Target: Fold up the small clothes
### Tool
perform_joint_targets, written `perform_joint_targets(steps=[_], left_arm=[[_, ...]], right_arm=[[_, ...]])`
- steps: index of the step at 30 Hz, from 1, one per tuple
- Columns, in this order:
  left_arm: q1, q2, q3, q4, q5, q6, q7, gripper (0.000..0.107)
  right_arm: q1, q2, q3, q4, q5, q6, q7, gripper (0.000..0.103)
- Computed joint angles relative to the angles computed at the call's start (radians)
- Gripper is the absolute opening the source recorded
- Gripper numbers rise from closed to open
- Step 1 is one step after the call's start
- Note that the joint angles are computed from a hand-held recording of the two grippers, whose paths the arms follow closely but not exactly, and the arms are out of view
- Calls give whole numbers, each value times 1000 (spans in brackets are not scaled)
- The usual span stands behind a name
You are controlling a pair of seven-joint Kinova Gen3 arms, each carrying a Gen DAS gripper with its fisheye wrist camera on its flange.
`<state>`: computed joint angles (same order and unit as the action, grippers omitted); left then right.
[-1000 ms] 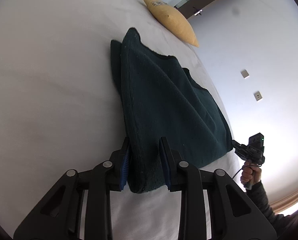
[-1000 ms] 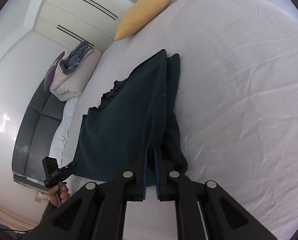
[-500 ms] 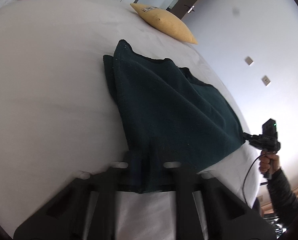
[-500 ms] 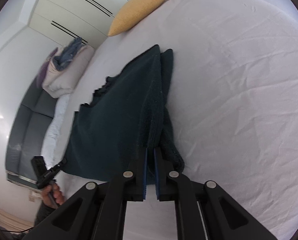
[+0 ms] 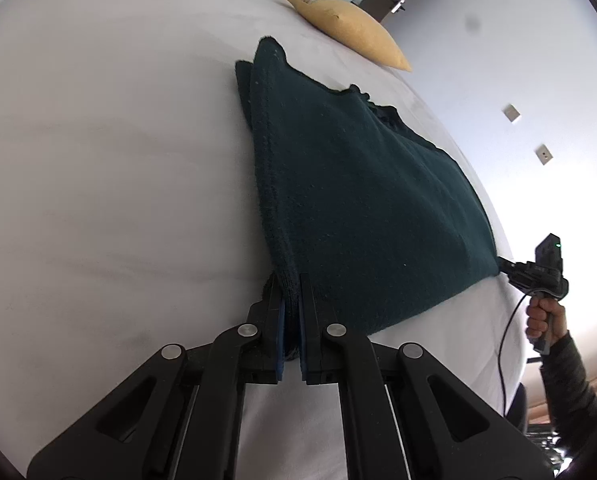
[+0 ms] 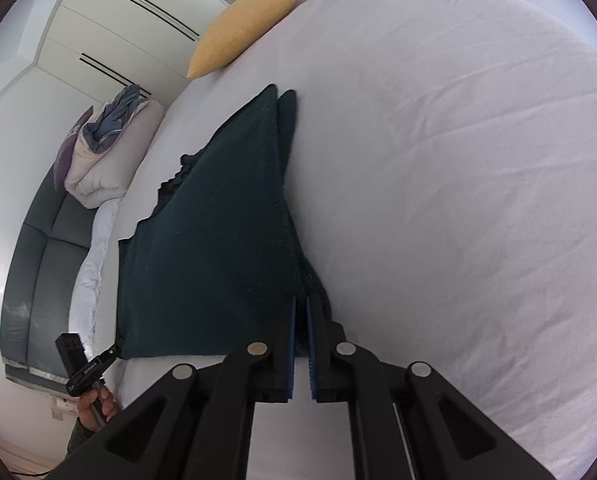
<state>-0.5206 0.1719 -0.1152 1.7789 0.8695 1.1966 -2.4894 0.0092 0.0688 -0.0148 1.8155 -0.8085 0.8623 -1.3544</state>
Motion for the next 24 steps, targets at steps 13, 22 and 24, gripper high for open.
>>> perform_joint_targets(steps=[13,22,24], left_arm=[[-24,-40,-19,-112,-172,6,158,24],[188,30,107,-274,-156,-139,237,24],[274,80,83,-304,-204,-196,318,24]], right_arm=[[-43,-99,-10,-25,181,-91,-202,36],[-134,203,-166,-321,-69,-114,11,36],[-165,282,-174,-384,-88,-126,-8,36]])
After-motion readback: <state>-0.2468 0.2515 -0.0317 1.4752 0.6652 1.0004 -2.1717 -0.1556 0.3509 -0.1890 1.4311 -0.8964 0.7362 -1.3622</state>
